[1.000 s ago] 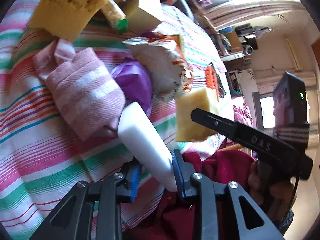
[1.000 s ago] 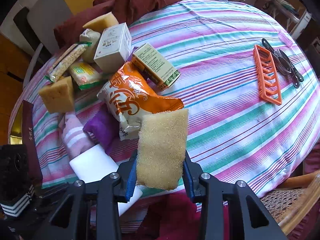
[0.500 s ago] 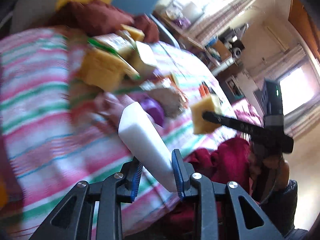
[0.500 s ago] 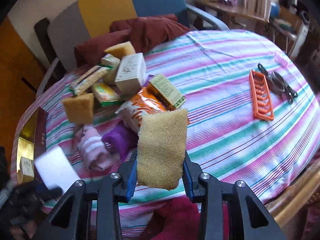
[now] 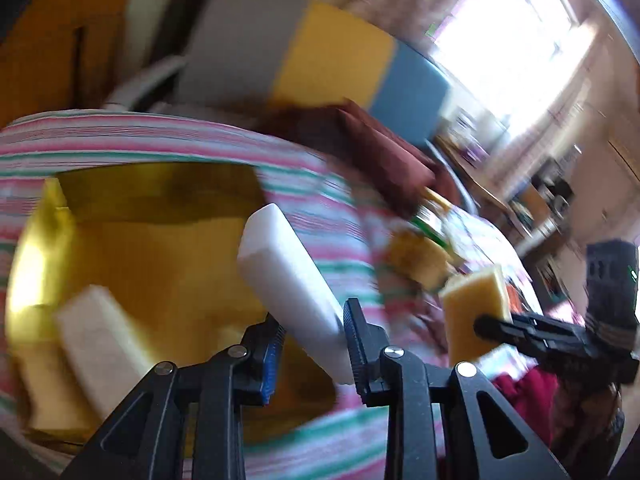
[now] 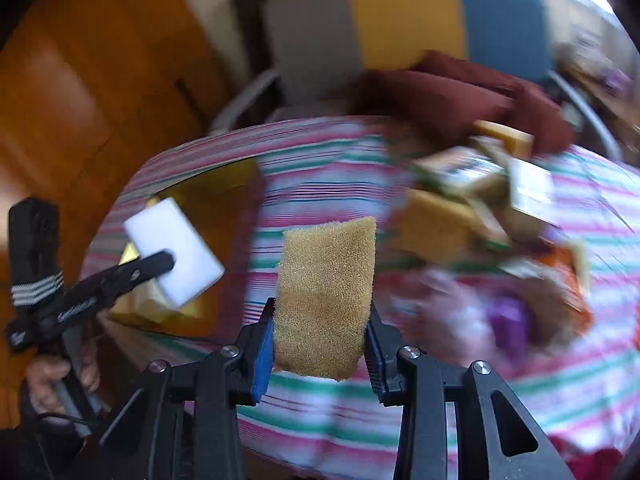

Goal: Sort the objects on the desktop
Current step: 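Carry the white bar and sponge over the gold tray and open both tools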

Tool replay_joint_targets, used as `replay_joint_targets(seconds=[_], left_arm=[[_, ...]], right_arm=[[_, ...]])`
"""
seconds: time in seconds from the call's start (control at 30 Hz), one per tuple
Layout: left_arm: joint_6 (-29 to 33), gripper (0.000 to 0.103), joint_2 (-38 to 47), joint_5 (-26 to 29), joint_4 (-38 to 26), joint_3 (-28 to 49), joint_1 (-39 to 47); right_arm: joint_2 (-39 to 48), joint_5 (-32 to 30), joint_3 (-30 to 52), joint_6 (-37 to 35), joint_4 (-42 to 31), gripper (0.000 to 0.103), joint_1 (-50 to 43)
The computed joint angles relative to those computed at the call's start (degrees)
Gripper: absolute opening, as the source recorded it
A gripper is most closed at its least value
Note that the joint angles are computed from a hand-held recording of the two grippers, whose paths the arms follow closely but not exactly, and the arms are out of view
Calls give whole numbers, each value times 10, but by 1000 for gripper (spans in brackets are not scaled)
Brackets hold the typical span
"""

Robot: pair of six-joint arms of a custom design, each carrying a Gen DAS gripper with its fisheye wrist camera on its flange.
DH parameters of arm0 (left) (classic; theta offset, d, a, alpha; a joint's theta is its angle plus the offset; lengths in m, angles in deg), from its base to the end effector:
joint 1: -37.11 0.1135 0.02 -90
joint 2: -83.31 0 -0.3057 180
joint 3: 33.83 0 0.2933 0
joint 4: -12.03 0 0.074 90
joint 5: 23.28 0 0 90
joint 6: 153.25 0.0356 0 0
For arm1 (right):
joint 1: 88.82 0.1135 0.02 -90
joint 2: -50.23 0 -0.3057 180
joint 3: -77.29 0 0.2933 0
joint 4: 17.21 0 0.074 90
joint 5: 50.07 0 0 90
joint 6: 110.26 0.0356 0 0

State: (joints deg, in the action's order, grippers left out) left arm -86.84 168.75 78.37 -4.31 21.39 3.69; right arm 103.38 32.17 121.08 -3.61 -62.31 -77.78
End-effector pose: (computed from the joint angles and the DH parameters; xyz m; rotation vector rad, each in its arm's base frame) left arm 0.2665 -0.1844 0.1916 0.3129 2.4621 -0.6938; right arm 0.1851 0.0410 0.2215 0.0694 2.5468 0.3631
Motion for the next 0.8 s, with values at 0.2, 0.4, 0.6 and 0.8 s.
replay_joint_targets(seconds=[0.2,0.4,0.6,0.8], left_arm=[[41,29,6,-16,-12,7,118],[20,47,34,-4,-23,31,203],[12,53,43,28,-21,16,221],[-11,53,12,48,9,-33,196]], right_arm=[[174,19,78,51,105,39,139],[278,-5,136,88,161,60,213],[284,-17,127,111,190,73,235],[240,-21,77,136,197,75,215]])
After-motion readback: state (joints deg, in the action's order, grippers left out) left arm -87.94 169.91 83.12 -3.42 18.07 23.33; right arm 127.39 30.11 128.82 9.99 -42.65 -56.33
